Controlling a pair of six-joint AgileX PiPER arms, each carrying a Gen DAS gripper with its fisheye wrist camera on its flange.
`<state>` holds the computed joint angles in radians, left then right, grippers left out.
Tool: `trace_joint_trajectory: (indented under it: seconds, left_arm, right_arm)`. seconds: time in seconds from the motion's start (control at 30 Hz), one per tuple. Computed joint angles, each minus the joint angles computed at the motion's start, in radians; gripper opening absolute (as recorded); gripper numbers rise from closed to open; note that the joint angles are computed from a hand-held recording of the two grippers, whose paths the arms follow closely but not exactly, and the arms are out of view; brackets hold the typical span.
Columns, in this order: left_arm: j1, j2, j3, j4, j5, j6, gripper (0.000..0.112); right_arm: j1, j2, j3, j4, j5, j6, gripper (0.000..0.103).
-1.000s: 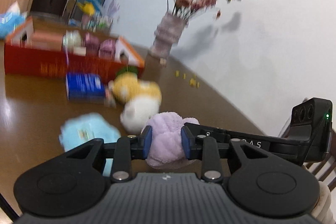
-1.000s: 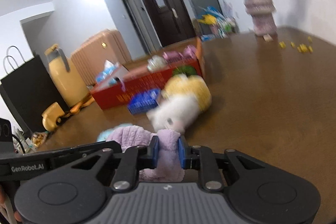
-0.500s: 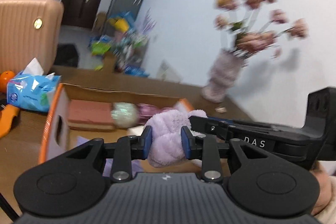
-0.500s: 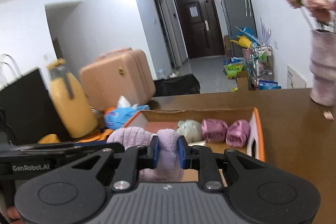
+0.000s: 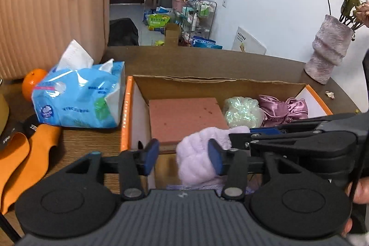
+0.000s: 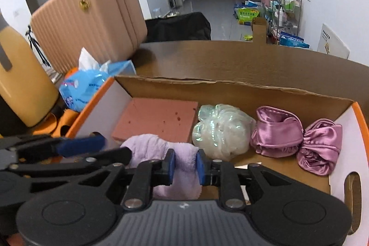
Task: Organize soft objects
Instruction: 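Carry the pink fuzzy plush into the box and open both grippers, then move both grippers back to the yellow-and-white sheep plush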
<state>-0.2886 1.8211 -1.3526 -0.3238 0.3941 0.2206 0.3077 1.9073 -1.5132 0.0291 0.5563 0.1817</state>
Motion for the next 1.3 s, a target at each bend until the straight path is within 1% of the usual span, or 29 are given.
trace_joint_trajectory:
  seconds: [0.03, 0.07, 0.1, 0.13, 0.2, 0.27, 0.33, 0.4, 0.43, 0.47, 0.5, 0.53, 0.57, 0.6, 0.67, 0.73, 0.77, 0.87, 0.9, 0.93, 1.0, 1.03, 1.13, 1.17, 1.2, 1.23, 1.27, 1.3]
  left_arm:
    - [0.011, -0.015, 0.014, -0.046, 0.004, 0.053, 0.056]
    - [0.014, -0.031, 0.028, -0.057, 0.000, 0.068, 0.057]
    - [0.013, -0.046, 0.037, -0.036, -0.006, 0.053, 0.059]
    - [0.003, -0.058, 0.038, 0.008, -0.011, 0.010, 0.060]
    - [-0.002, -0.099, 0.061, 0.045, -0.013, -0.018, 0.061]
    - [-0.005, -0.128, 0.063, 0.061, -0.006, -0.033, 0.065]
    - [-0.016, -0.182, 0.102, 0.088, -0.023, -0.058, 0.072]
    - [-0.033, -0.240, 0.143, 0.137, -0.037, -0.096, 0.074]
    - [-0.044, -0.279, 0.172, 0.173, -0.043, -0.131, 0.077]
    - [-0.058, -0.310, 0.190, 0.242, -0.047, -0.206, 0.079]
    - [-0.077, -0.348, 0.219, 0.334, -0.058, -0.306, 0.085]
    - [-0.094, -0.384, 0.250, 0.428, -0.075, -0.406, 0.090]
    - [-0.110, -0.417, 0.273, 0.527, -0.082, -0.506, 0.092]
    - [-0.130, -0.447, 0.292, 0.627, -0.080, -0.606, 0.093]
    - [-0.172, -0.517, 0.329, 0.827, -0.062, -0.797, 0.097]
    - [-0.230, -0.588, 0.368, 1.026, -0.031, -0.997, 0.101]
    - [-0.259, -0.618, 0.386, 1.126, -0.012, -1.097, 0.102]
    - [-0.360, -0.711, 0.454, 1.353, 0.062, -1.349, 0.103]
    - [-0.394, -0.734, 0.474, 1.401, 0.093, -1.409, 0.103]
    - [-0.441, -0.755, 0.492, 1.441, 0.142, -1.463, 0.103]
    - [-0.518, -0.789, 0.526, 1.497, 0.218, -1.532, 0.103]
    - [-0.555, -0.805, 0.545, 1.526, 0.253, -1.564, 0.103]
    - [-0.716, -0.852, 0.616, 1.628, 0.409, -1.682, 0.103]
    - [-0.769, -0.872, 0.643, 1.647, 0.458, -1.712, 0.103]
    - [-0.827, -0.890, 0.669, 1.661, 0.507, -1.744, 0.103]
    - [-0.909, -0.909, 0.700, 1.674, 0.580, -1.785, 0.103]
    - [-0.979, -0.929, 0.734, 1.688, 0.638, -1.826, 0.103]
    - [-1.079, -0.946, 0.768, 1.694, 0.727, -1.872, 0.103]
  right_arm:
    - [0.003, -0.004, -0.002, -0.018, 0.005, 0.019, 0.026]
    - [0.003, -0.007, -0.002, -0.034, 0.003, 0.041, 0.031]
    - [0.001, -0.014, 0.003, -0.044, 0.000, 0.056, 0.035]
    - [0.000, -0.032, 0.016, -0.050, -0.006, 0.065, 0.036]
    - [-0.009, -0.076, 0.045, -0.044, -0.012, 0.055, 0.045]
    - [-0.018, -0.138, 0.087, -0.034, -0.019, 0.021, 0.048]
    - [-0.021, -0.221, 0.145, -0.070, -0.028, 0.020, 0.054]
    - [-0.021, -0.308, 0.202, -0.134, -0.029, 0.060, 0.059]
    - [-0.025, -0.359, 0.234, -0.156, -0.029, 0.071, 0.060]
    - [-0.030, -0.401, 0.260, -0.170, -0.029, 0.076, 0.064]
    - [-0.038, -0.453, 0.292, -0.184, -0.029, 0.080, 0.068]
    - [-0.047, -0.507, 0.326, -0.201, -0.032, 0.088, 0.070]
    - [-0.059, -0.553, 0.351, -0.207, -0.035, 0.088, 0.074]
    - [-0.080, -0.607, 0.380, -0.183, -0.036, 0.057, 0.077]
    - [-0.109, -0.703, 0.428, -0.166, -0.031, 0.028, 0.081]
    - [-0.140, -0.802, 0.477, -0.126, -0.030, -0.022, 0.088]
    - [-0.155, -0.847, 0.500, -0.106, -0.031, -0.047, 0.093]
    - [-0.193, -0.960, 0.550, -0.034, -0.014, -0.135, 0.098]
    - [-0.196, -0.992, 0.565, -0.030, -0.008, -0.145, 0.098]
    - [-0.187, -1.021, 0.582, -0.055, -0.008, -0.121, 0.098]
    - [-0.168, -1.073, 0.615, -0.095, -0.003, -0.081, 0.099]
    - [-0.136, -1.098, 0.636, -0.160, -0.007, -0.013, 0.099]
    - [0.004, -1.174, 0.709, -0.431, -0.001, 0.283, 0.099]
    - [0.053, -1.203, 0.735, -0.513, 0.016, 0.371, 0.099]
    - [0.114, -1.237, 0.762, -0.603, 0.042, 0.465, 0.099]
    - [0.194, -1.276, 0.792, -0.703, 0.089, 0.565, 0.099]
    - [0.294, -1.315, 0.824, -0.801, 0.147, 0.663, 0.099]
    - [0.394, -1.363, 0.862, -0.888, 0.203, 0.748, 0.100]
